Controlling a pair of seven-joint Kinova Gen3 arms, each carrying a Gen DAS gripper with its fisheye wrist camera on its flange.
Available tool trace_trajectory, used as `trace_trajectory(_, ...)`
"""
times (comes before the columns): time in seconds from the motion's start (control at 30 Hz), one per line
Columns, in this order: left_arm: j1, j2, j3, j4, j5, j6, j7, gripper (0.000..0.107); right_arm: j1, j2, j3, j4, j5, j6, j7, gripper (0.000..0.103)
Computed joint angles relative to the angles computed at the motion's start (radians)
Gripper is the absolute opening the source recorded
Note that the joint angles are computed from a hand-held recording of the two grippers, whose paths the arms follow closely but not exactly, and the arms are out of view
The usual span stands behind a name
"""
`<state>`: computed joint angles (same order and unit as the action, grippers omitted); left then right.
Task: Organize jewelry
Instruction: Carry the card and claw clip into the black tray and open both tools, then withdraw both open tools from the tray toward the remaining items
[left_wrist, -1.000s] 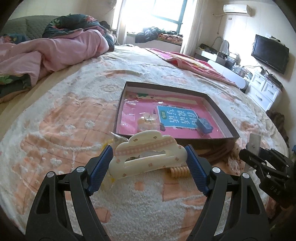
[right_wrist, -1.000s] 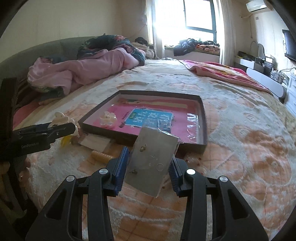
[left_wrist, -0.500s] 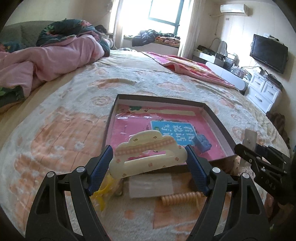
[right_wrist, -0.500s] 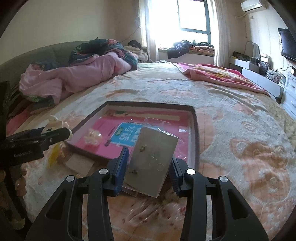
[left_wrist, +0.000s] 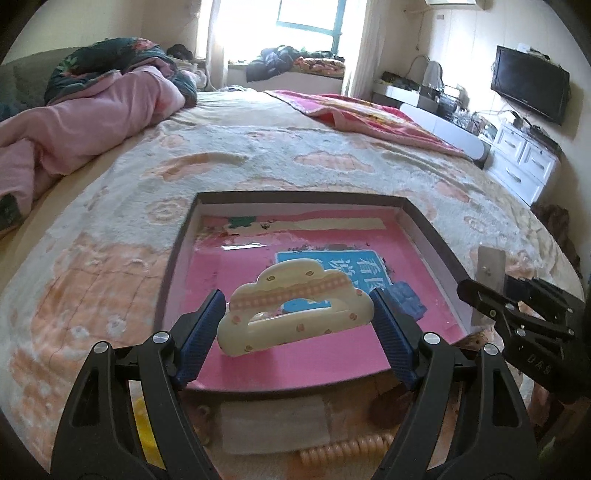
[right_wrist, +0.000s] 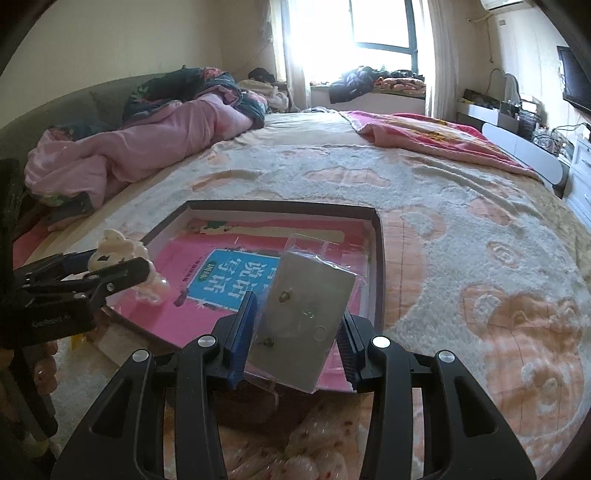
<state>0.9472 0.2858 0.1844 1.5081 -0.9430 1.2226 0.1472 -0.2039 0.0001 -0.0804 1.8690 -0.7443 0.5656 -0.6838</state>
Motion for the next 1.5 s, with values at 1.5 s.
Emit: trace_trajectory(1.5, -0.013, 0.013, -0.03, 0.019, 0.033, -0.072, -0.026, 0.082, 0.079, 0.006, -0.006, 0.004, -0.076, 0.008, 0.012, 0.075)
